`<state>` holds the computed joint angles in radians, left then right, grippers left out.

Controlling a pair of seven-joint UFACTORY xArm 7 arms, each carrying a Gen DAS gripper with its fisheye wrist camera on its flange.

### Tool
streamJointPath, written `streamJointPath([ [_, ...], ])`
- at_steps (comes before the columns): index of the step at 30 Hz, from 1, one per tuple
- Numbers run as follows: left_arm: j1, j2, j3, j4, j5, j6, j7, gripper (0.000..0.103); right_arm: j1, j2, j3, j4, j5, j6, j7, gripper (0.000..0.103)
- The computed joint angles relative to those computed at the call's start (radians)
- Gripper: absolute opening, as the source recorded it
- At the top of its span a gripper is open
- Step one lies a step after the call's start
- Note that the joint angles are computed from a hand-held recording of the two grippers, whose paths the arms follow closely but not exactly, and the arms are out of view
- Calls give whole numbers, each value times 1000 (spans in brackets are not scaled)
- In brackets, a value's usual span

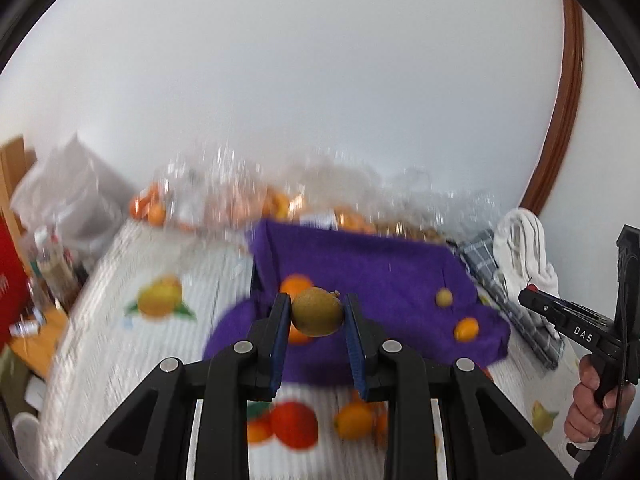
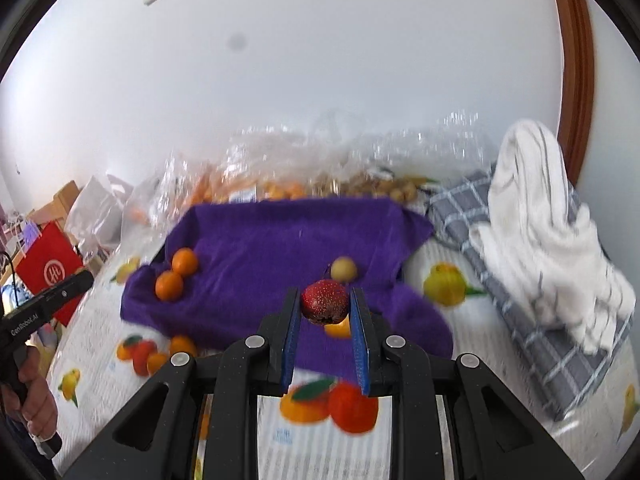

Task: Organize fruits
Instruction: 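Carry the yellow-green fruit and the red fruit over the purple towel with both grippers, then open both grippers to drop the fruits onto the purple towel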

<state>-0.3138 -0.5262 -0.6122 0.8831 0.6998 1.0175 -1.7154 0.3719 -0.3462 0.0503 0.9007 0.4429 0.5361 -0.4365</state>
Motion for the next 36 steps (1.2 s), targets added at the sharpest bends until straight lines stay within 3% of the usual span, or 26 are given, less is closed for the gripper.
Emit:
streamJointPath([
  [7, 54, 120, 60, 120, 74, 16, 95, 25, -46, 186, 44, 191, -95, -13, 85, 24],
  [17, 22, 304, 204, 179, 147, -15, 107, 25, -83, 429, 85, 348, -166, -37, 161, 24],
  [23, -18, 373, 303, 162, 101, -99, 122, 25, -96, 520, 96, 407, -228, -6, 226, 24],
  [26, -31, 381, 318, 145, 91, -116, 122, 26, -94, 537, 95, 417, -272, 9, 251, 24],
  [36, -71, 452, 346, 198, 25, -56, 200, 26, -94, 571, 100, 449, -314, 70, 282, 24],
])
